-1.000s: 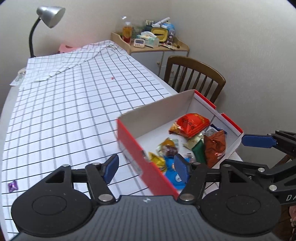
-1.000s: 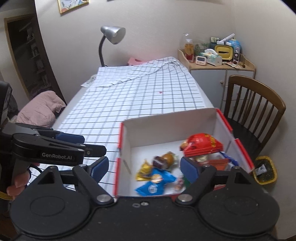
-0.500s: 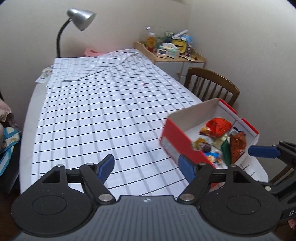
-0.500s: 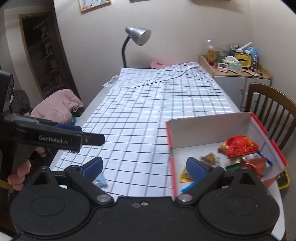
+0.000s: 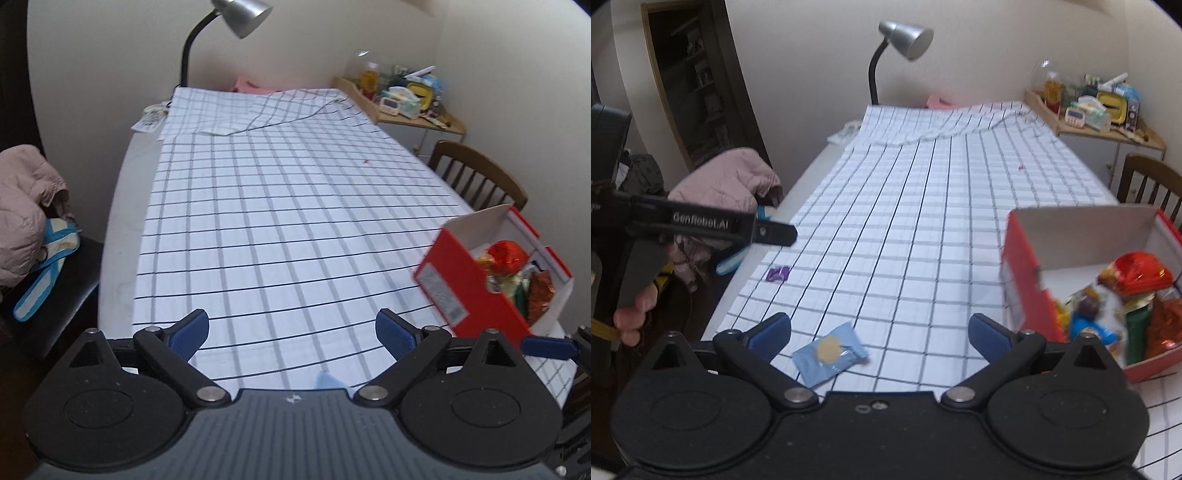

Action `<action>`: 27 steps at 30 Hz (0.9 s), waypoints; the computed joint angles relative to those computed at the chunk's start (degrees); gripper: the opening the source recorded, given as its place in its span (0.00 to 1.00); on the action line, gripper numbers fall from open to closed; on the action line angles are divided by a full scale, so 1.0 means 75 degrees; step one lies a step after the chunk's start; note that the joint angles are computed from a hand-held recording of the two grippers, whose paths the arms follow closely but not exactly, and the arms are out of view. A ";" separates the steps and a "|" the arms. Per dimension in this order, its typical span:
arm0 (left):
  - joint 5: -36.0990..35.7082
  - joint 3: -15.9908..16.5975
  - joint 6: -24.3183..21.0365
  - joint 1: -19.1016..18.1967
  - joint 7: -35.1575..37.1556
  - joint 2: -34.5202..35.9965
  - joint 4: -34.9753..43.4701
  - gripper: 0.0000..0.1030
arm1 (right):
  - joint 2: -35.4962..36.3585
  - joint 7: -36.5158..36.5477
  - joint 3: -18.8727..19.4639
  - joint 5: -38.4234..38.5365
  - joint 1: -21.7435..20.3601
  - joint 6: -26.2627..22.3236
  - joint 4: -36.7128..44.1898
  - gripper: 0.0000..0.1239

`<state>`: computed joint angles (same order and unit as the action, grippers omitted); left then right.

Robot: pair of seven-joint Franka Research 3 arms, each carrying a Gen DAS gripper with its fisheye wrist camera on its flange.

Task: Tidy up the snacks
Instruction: 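Withdraw both tools from the box toward the last snacks on the table, then grasp the purple candy with the left tool while the right grasps the blue cookie packet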

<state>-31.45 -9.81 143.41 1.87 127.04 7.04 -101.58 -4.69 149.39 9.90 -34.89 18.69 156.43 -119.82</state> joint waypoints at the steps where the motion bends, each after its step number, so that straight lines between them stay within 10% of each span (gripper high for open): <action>1: 0.0125 0.0045 0.0004 0.0016 -0.0058 0.0140 0.0111 0.95 | 0.0165 -0.0035 0.0027 0.0097 0.0037 -0.0081 0.0135 0.83; 27: 0.2402 -0.0386 0.0215 0.0709 -0.0694 0.2703 0.2039 0.94 | 0.3622 0.0919 -0.1262 0.2005 0.1810 -0.3357 0.3994 0.80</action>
